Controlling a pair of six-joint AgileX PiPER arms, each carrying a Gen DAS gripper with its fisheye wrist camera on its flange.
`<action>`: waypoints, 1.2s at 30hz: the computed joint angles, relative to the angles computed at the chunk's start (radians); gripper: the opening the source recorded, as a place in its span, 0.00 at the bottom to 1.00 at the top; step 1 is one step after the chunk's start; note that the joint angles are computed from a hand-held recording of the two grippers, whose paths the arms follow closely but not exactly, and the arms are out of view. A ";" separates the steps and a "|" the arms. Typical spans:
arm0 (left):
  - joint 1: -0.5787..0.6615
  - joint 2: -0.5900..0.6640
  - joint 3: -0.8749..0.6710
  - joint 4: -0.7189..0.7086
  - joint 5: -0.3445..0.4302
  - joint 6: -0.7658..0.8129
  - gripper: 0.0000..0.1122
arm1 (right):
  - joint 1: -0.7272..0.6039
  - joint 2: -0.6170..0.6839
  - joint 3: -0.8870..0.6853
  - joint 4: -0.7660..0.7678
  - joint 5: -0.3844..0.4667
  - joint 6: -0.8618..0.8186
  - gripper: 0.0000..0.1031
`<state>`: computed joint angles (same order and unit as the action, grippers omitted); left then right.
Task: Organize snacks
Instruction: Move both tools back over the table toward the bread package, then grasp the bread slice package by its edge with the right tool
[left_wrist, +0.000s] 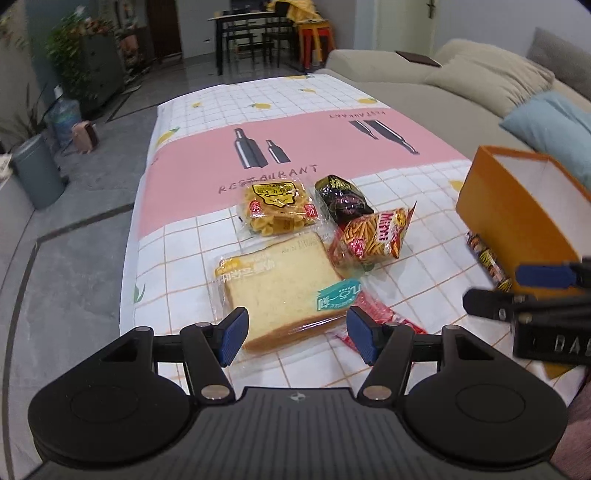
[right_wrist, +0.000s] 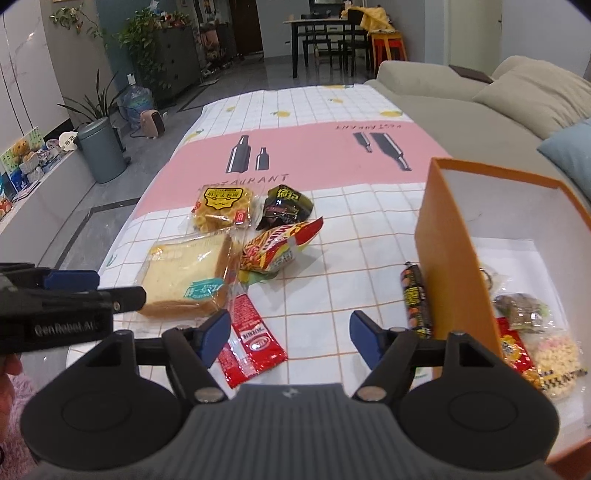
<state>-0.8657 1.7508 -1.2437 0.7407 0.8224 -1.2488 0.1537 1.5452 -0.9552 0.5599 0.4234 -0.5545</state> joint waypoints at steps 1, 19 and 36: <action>0.012 0.006 0.000 -0.014 -0.011 0.022 0.64 | -0.001 0.018 -0.013 0.023 0.004 -0.016 0.67; 0.224 0.077 -0.012 -0.240 -0.046 0.139 0.40 | 0.113 0.402 -0.369 0.099 0.104 -0.003 0.62; 0.261 0.070 0.022 -0.289 -0.118 0.135 0.37 | 0.142 0.554 -0.479 0.230 0.113 -0.056 0.45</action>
